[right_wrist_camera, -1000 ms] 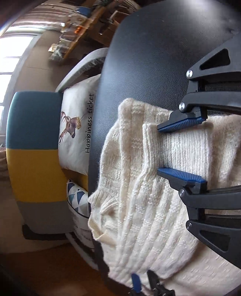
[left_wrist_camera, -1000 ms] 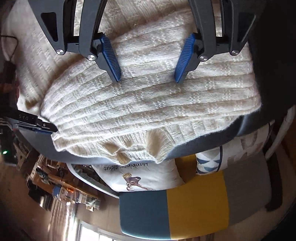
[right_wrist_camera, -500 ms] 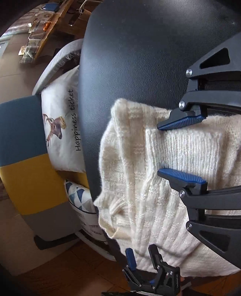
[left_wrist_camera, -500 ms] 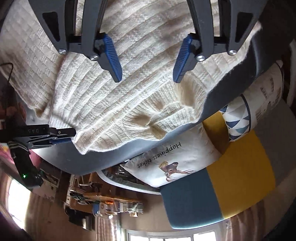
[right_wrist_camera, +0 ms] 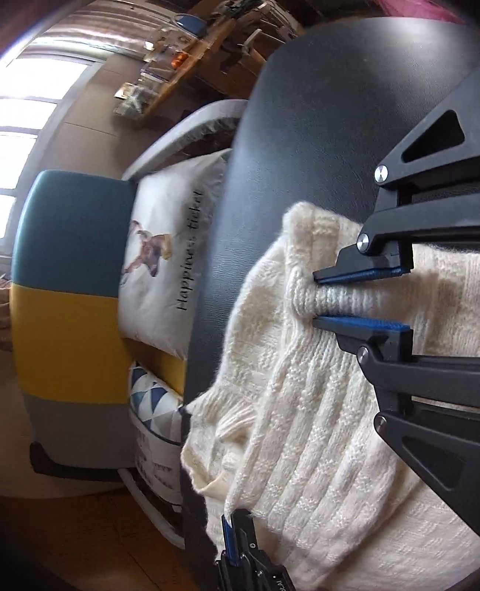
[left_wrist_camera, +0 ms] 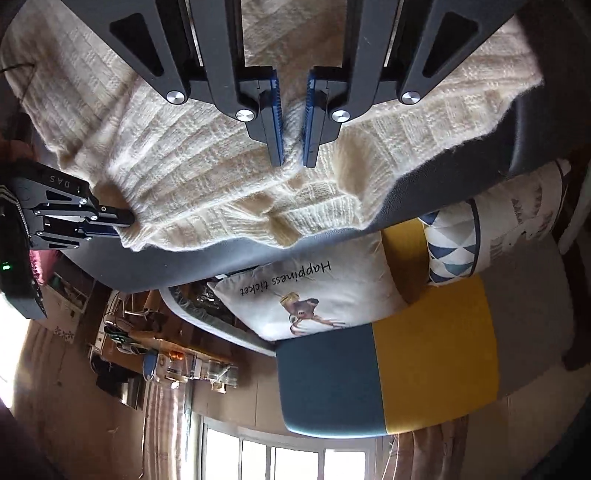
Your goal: Fold clothes
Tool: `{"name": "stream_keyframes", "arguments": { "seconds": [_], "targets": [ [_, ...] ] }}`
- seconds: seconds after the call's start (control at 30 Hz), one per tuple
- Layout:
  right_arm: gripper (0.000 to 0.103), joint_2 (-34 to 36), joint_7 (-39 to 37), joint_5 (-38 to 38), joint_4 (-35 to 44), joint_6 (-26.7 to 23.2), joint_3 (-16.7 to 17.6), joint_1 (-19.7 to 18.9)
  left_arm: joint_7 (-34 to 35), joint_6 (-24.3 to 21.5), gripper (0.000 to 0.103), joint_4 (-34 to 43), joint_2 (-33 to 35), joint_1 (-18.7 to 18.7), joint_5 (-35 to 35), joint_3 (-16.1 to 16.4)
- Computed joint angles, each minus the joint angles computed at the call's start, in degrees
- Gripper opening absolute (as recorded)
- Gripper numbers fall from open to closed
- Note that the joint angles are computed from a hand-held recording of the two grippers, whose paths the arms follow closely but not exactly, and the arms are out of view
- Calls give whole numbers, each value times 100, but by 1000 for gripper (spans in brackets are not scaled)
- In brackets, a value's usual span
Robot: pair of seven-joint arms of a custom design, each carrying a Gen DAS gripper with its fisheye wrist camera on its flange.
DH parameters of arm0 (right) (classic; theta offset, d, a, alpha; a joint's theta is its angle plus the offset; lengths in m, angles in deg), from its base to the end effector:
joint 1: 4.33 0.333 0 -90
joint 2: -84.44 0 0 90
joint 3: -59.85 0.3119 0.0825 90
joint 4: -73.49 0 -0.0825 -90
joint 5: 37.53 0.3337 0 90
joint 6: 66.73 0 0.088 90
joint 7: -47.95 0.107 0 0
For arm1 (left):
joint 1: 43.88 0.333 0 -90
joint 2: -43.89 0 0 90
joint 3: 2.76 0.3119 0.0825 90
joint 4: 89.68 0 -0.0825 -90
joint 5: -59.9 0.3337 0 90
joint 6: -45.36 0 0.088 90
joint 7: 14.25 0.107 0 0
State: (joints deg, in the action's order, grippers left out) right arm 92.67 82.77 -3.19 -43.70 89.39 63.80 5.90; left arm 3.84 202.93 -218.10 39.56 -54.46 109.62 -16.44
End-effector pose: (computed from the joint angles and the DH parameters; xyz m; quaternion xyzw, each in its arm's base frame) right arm 0.5606 0.1184 0.4513 -0.8642 0.3914 -0.1500 0.2785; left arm 0.4477 -0.2382 0.4773 -0.6898 0.6192 -0.2717 0.2588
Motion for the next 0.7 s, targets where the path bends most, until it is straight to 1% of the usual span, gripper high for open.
{"name": "stream_keyframes", "arguments": {
  "seconds": [0.07,0.1,0.13,0.2,0.27,0.3,0.33,0.37,0.4,0.43,0.47,0.5,0.53,0.57,0.6,0.63,0.7],
  "targets": [
    [18,-24,-42,241,-22,-59,23,-66,362,114,14,-37,131,-16,-516,78],
    [20,-31,-38,308,-16,-94,2,-70,309,174,18,-90,129,-3,-559,93],
    [23,-34,-26,359,-2,-131,-26,-69,212,261,19,-166,95,11,-579,102],
    [23,-111,-24,530,41,-347,-59,-116,-157,354,21,-339,-121,62,-503,84],
    [23,-368,-466,1081,-133,-208,-1,-150,-746,269,23,-529,-474,167,-218,-22],
    [23,-512,-775,1406,-231,-143,7,-139,-1090,343,27,-697,-701,253,-14,-84],
    [23,-641,-1005,1645,-285,-260,-15,-123,-1351,388,31,-876,-940,322,92,-145],
    [23,-761,-1178,1808,-344,-442,-58,-98,-1499,381,38,-1070,-1180,348,81,-202],
    [23,-866,-1271,1857,-418,-611,-100,-60,-1599,329,39,-1257,-1408,362,47,-274],
    [27,-942,-1257,1731,-511,-713,-124,-8,-1651,223,39,-1440,-1623,353,-33,-345],
    [28,-939,-1122,1402,-587,-667,-118,58,-1640,77,40,-1614,-1802,302,-203,-387],
    [28,-897,-655,702,-706,-470,-87,129,-1604,-69,40,-1783,-1953,226,-420,-406],
    [28,-785,-398,359,-808,-345,-84,175,-1569,-149,40,-1964,-2085,156,-632,-393],
    [28,-816,-287,418,-880,-248,-74,174,-1542,-149,41,-2159,-2176,98,-838,-352],
    [29,-817,-506,878,-917,-231,-105,185,-1547,-106,41,-2294,-2227,109,-933,-360],
    [29,-815,-572,1054,-918,-262,-146,201,-1576,3,41,-2362,-2259,200,-892,-404],
    [28,-813,-524,1120,-885,-375,-175,182,-1647,222,41,-2496,-2321,381,-794,-489]
  ]
}}
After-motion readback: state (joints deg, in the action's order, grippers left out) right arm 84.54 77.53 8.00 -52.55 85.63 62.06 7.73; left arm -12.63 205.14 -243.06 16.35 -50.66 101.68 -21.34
